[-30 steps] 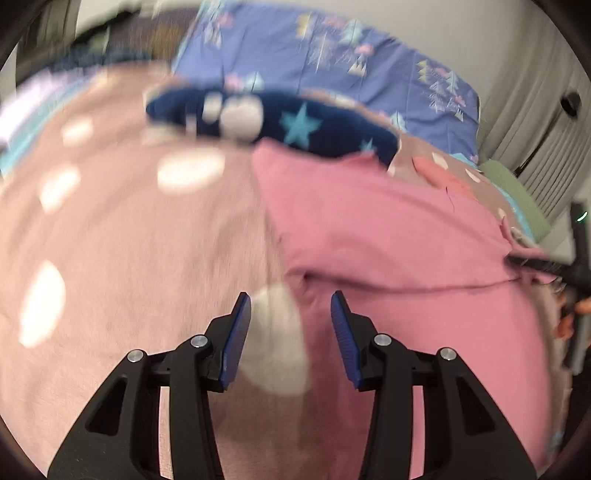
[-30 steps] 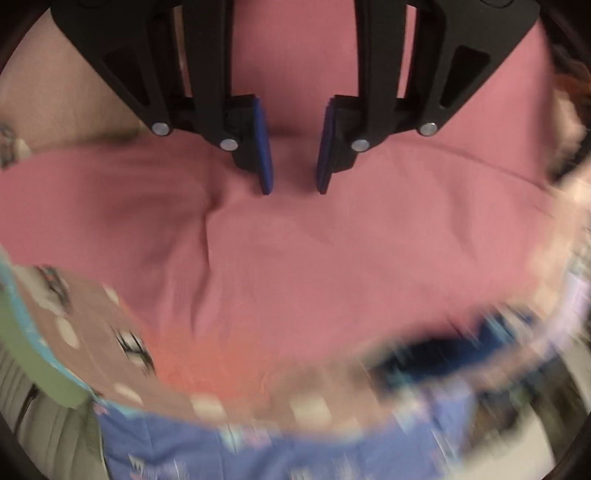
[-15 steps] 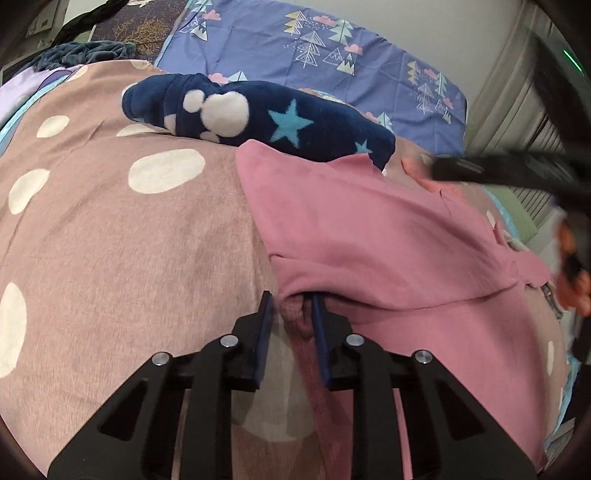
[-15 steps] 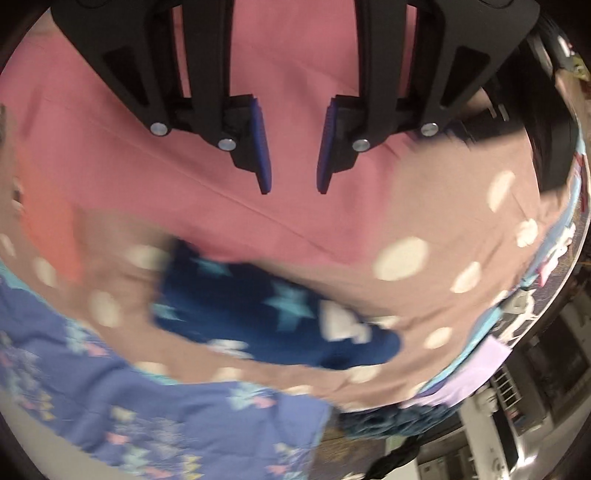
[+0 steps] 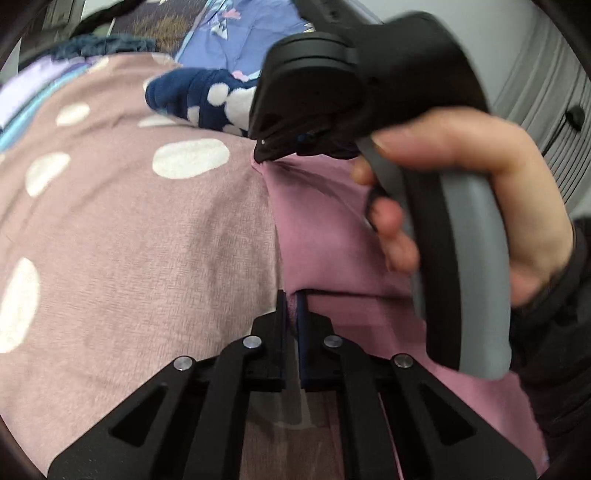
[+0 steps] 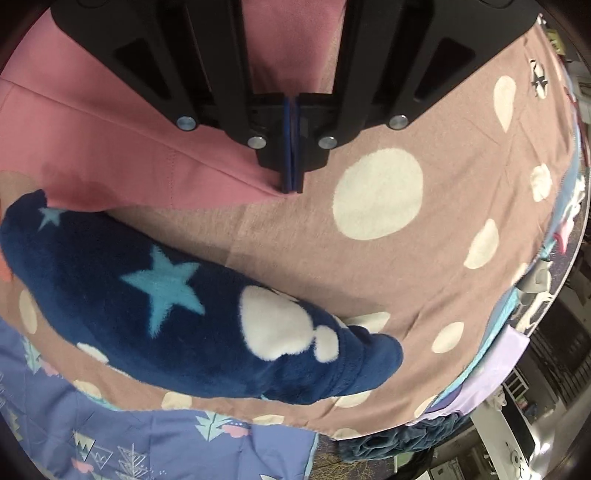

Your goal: Fold small clothes

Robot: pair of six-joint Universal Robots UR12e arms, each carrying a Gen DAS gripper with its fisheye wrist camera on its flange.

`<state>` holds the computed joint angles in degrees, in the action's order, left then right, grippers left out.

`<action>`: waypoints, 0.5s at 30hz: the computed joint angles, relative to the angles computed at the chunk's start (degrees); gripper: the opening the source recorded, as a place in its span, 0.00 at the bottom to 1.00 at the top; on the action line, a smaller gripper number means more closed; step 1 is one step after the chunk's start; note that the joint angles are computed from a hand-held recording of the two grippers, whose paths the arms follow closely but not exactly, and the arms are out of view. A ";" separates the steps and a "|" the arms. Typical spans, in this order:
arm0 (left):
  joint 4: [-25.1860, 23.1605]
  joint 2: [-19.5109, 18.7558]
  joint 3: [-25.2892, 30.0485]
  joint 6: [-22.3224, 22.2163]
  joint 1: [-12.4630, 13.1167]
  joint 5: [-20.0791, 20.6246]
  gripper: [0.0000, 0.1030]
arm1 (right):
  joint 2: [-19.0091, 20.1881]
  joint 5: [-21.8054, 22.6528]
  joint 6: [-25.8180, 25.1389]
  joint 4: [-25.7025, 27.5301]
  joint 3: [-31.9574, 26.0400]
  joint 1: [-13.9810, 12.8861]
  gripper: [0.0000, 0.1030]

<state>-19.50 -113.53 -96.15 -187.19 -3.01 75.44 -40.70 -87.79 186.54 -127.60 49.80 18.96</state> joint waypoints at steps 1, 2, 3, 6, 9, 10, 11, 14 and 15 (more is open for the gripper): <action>-0.25 0.14 -0.05 0.64 -0.24 0.92 0.04 | -0.77 1.18 -0.87 -1.56 1.29 -0.28 0.01; -0.46 0.22 -0.06 0.94 -0.29 1.14 0.04 | -1.63 1.10 -0.97 -2.87 2.52 -0.42 0.05; -0.43 0.26 -0.13 1.04 -0.28 1.14 0.04 | -3.91 1.00 -0.22 -6.48 5.97 -0.87 0.20; -0.07 0.41 -0.36 0.91 -0.22 1.32 0.07 | -10.48 3.76 1.28 -15.88 16.46 -2.52 0.33; -0.40 0.54 -0.31 0.91 -0.35 2.05 0.07 | -18.40 2.10 0.51 -20.33 28.55 -4.54 0.18; -0.31 0.51 -0.33 1.13 -0.33 2.21 0.07 | -19.95 2.35 1.09 -21.60 31.17 -5.29 0.18; -0.31 0.46 -0.28 1.30 -0.29 2.27 0.07 | -21.86 1.79 3.01 -22.51 34.41 -6.22 0.18; 0.02 1.03 -0.47 2.03 -0.32 2.58 0.07 | -25.30 -2.81 10.91 -20.39 41.58 -9.29 0.16; 0.81 1.48 -0.74 2.32 -0.25 2.07 0.07 | -25.76 -0.72 12.70 -22.90 43.64 -10.37 0.02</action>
<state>-18.69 -112.06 -96.90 -184.87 -3.26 77.51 -66.46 -88.51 199.25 -150.50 93.43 8.59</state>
